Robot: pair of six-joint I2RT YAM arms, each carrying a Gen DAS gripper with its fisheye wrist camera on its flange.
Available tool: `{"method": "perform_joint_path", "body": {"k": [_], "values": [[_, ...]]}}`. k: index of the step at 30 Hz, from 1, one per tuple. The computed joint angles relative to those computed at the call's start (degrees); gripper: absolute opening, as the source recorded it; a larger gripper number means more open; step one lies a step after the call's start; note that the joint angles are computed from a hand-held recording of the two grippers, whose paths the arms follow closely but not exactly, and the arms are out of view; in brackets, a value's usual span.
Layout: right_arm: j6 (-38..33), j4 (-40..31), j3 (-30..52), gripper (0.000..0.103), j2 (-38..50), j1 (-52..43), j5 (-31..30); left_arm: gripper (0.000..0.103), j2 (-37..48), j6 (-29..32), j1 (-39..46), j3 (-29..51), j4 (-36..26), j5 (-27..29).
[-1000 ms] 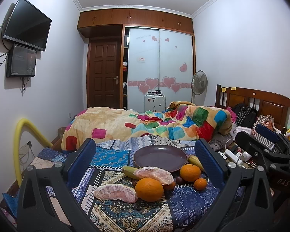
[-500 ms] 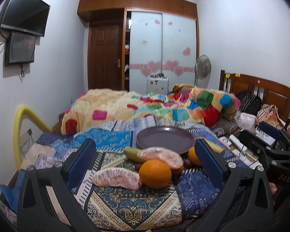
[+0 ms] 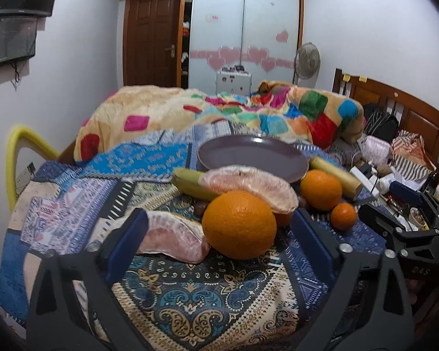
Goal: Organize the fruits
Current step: 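Move left gripper to the large orange while right gripper approaches the small orange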
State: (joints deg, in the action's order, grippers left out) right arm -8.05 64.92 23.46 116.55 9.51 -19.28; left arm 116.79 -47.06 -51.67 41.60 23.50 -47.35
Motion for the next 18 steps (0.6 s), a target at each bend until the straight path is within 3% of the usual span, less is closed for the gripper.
{"method": "perform_joint_path", "body": {"k": [6,18], "values": [[-1.4,-3.2,2.4,0.092,2.3,-0.1,-0.7,0.088,3.9,2.4,2.9,1.9,3.3,4.6],[-1.7,-10.8,7.4,0.044,5.2,0.8,-2.9,0.072,7.5,5.7,5.2,3.8,7.3,9.3]]}}
